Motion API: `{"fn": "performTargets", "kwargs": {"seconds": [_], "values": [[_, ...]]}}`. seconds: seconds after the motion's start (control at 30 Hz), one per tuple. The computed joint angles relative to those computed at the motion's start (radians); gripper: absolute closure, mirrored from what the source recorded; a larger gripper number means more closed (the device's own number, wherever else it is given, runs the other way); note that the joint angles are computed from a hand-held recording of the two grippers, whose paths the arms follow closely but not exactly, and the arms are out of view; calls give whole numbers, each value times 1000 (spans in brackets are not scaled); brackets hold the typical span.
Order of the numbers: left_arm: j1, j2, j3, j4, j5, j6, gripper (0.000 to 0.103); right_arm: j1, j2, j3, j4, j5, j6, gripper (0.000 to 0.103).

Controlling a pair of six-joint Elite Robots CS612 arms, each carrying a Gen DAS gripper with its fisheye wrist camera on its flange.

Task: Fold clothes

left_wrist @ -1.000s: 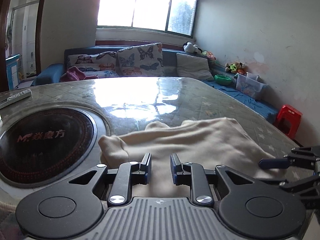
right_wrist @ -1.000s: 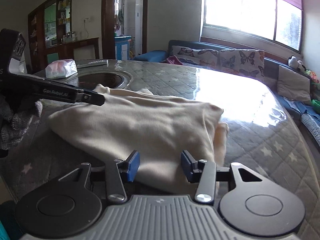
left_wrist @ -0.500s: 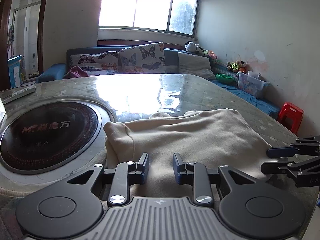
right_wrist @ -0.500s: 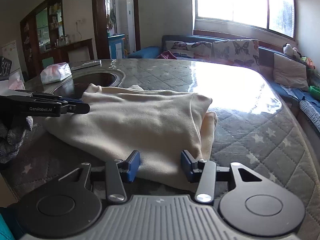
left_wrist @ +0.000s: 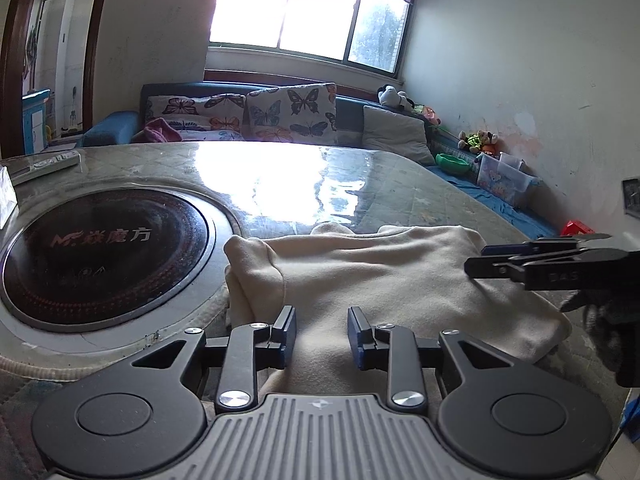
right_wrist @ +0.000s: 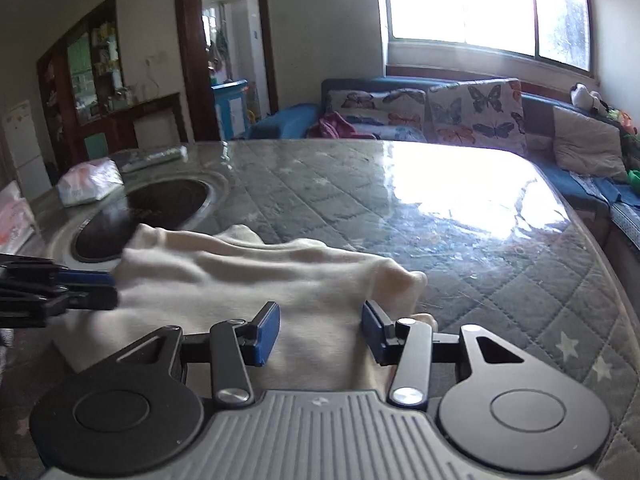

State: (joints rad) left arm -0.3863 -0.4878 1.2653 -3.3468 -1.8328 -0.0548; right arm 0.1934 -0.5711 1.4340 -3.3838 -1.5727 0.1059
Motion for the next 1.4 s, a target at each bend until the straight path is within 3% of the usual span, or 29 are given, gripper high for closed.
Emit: {"fn": "performTargets", "kwargs": {"seconds": [0.27,0.53,0.73,0.93,1.07,1.23,1.4], "values": [[11,26,-90,61,-17,-17,73,-5,18,-49,24,-4,1,57],[10,65,-180,160,29,-40,75,-11,33,-89,74,-12,9,57],[-3,57,-179,143,14,7,75,-2,32,-100,70,-14,-34,56],[-29,78,-241,251,47,78,75,10,57,-160,134,-20,-82,54],[-35,93,-267,282,71,75,74,17,70,-190,170,-42,-99,53],[-32,89,-258,265,71,54,72,21,84,-216,192,-70,-68,51],[-28,48,-164,146,11,72,73,13,76,-200,161,-5,-68,51]]}}
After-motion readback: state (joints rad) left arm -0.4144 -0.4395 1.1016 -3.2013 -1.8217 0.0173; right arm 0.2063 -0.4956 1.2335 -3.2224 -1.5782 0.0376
